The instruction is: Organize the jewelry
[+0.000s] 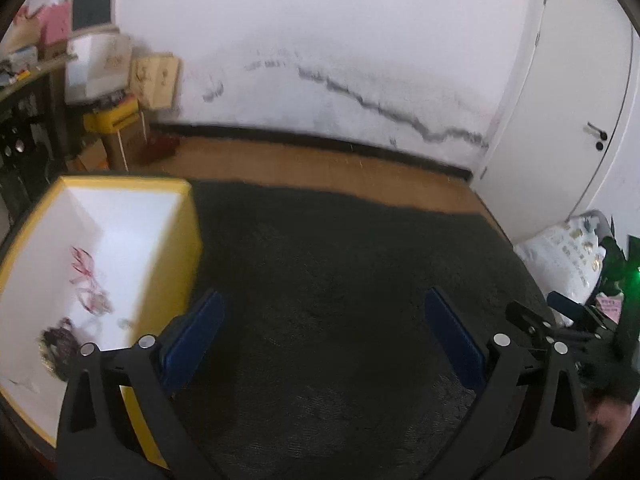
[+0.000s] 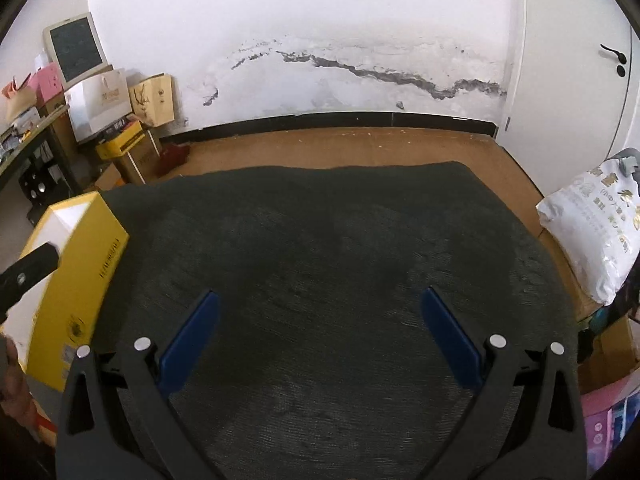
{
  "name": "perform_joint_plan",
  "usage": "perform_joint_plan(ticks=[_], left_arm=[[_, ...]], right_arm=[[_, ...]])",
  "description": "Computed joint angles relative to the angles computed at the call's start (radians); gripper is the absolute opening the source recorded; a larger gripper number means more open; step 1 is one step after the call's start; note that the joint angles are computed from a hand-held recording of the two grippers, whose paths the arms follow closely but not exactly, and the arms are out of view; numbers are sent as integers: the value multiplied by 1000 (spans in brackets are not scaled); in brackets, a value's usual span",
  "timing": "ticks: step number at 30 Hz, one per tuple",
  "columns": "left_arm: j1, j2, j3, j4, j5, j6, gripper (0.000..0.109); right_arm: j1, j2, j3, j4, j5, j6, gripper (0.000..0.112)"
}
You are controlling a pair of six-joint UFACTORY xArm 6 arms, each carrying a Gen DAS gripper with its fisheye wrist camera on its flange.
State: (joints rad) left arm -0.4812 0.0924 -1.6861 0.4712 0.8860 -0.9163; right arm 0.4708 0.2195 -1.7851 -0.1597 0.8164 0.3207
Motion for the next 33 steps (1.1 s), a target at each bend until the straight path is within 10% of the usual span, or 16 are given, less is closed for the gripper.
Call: perform_joint_plan(ticks=[33], left_arm=[[-31, 257, -266, -4, 191, 77, 98]], right_arm=[[-54, 31, 1, 38, 29, -118, 97]])
